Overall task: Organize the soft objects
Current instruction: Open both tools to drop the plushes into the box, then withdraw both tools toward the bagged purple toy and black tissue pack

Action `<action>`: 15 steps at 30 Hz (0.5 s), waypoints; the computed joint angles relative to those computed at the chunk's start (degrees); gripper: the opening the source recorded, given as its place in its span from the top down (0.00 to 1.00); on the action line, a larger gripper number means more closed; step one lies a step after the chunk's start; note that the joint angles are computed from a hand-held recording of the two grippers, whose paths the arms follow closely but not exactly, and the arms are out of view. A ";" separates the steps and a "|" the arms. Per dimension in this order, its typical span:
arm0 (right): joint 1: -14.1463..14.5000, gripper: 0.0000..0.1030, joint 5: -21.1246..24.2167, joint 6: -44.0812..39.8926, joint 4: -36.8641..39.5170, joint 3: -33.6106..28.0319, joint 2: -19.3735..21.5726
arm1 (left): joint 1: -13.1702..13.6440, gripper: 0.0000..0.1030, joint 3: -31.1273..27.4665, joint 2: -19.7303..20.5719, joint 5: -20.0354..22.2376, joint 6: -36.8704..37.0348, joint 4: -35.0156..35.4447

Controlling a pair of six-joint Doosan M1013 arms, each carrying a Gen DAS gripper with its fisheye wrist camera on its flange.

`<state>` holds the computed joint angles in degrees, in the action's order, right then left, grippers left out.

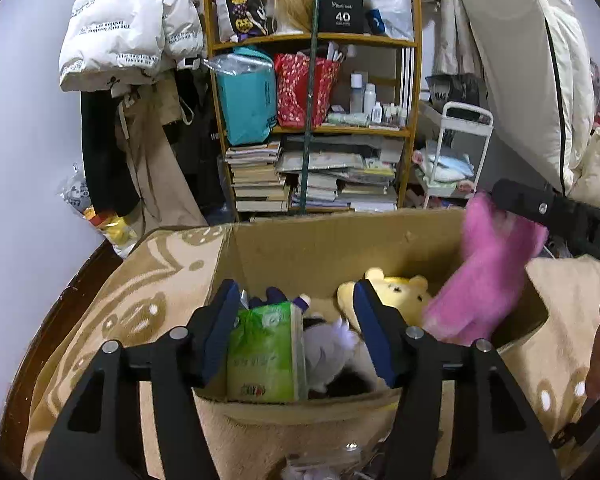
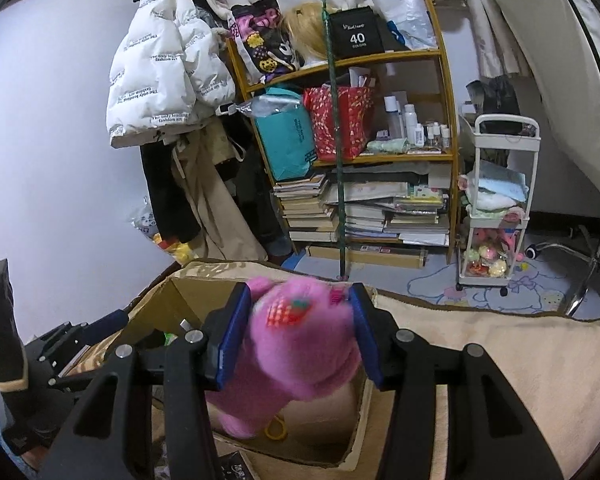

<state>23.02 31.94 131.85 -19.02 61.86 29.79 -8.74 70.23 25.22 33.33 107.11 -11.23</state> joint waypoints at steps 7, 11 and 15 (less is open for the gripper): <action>0.23 0.37 1.55 -4.45 0.87 0.29 -0.30 | 0.23 0.27 0.59 -0.64 0.65 -1.70 2.27; 0.16 0.32 2.55 -4.74 2.50 0.86 -0.84 | 0.52 0.17 0.60 -1.05 1.66 -3.91 3.80; 0.48 0.23 2.82 -4.76 2.01 1.23 -1.48 | 1.05 0.14 0.63 -1.65 3.42 -4.84 4.15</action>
